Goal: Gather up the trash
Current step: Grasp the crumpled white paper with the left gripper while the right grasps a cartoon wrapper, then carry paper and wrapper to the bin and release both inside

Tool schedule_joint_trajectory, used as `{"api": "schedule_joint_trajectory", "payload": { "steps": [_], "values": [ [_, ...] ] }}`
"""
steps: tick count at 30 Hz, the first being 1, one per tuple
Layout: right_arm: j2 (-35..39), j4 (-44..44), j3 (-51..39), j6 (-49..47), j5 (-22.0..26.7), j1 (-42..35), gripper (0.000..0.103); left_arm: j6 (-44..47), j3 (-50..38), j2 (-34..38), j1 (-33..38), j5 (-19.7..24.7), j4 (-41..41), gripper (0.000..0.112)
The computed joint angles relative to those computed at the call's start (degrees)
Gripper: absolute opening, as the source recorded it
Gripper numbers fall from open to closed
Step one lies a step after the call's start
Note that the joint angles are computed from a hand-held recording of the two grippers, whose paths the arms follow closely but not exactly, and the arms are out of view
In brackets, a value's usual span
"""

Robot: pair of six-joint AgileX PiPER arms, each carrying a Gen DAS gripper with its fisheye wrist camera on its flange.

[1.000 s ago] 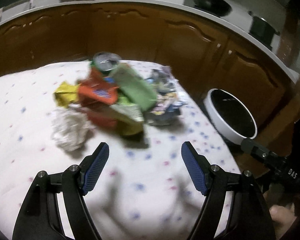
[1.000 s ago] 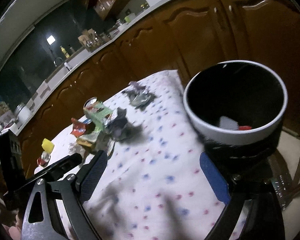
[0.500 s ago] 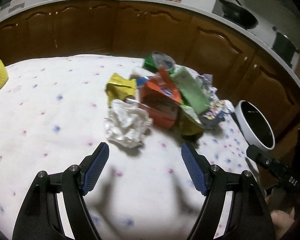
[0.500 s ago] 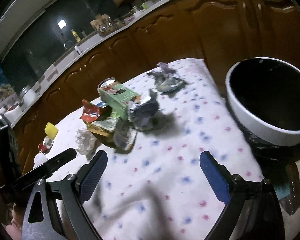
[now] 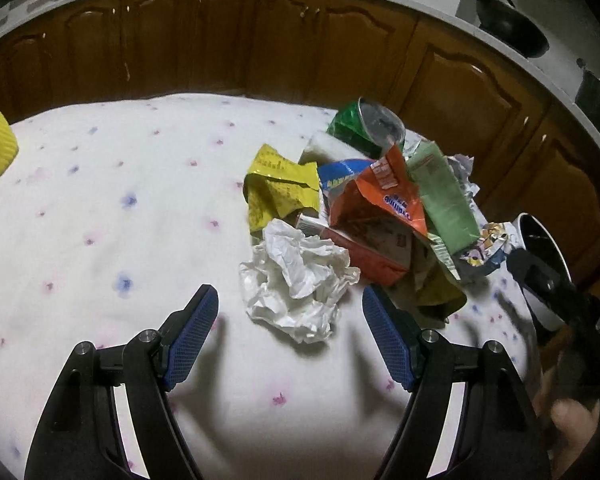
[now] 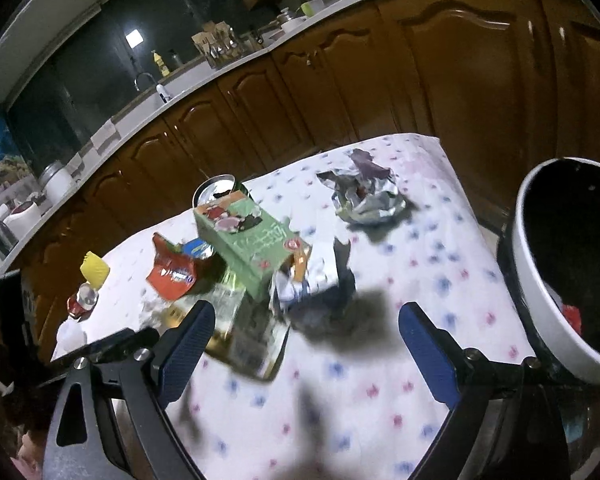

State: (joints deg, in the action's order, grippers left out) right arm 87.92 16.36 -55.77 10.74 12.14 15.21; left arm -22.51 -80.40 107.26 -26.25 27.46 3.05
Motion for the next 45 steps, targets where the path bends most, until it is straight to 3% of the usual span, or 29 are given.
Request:
{"api": "schedule_joint_trajectory", "payload": {
  "steps": [2,3,4,5,7,16,27,37,45],
  "values": [
    [1.39,-0.38,-1.05,-0.23,-0.32,0.04,0.079,1.27,-0.94,1.01,0.27,0.61,-1.23,0.073],
    [2.21,-2.58,-1.71,1.41,-0.26,0.21,0.073,2.08,-1.15,1.25,0.31,0.81,-1.93,0.062],
    [2.89,-2.79,-2.33,1.21,0.23,0.13,0.055,3.68,-1.46,1.64,0.5,1.16,-3.26,0.049],
    [3.68,-1.35,-3.02,-0.3,1.09,-0.12,0.04,5.47,-1.9,2.12,0.64,1.77,-4.77,0.043],
    [4.16,4.8,-2.9,-6.24,1.98,-0.78,0.027,9.28,-0.98,1.79,0.99,1.19,-8.42,0.03],
    [-4.57,12.29,5.88,-13.25,0.14,-0.94,0.024,12.32,4.54,-4.07,0.18,-1.05,-11.42,0.023],
    [-16.86,4.07,13.33,-5.28,2.6,-2.66,0.024,18.36,6.29,-10.04,-5.59,-1.58,-17.6,0.023],
    [-26.19,6.68,16.85,-10.22,8.21,-11.92,0.024,14.25,-2.27,-5.63,-13.91,1.2,-13.65,0.023],
    [-29.66,15.58,17.52,-22.38,13.01,-22.3,0.025,12.95,-13.74,2.21,-17.91,5.87,-11.29,0.023]
  ]
}}
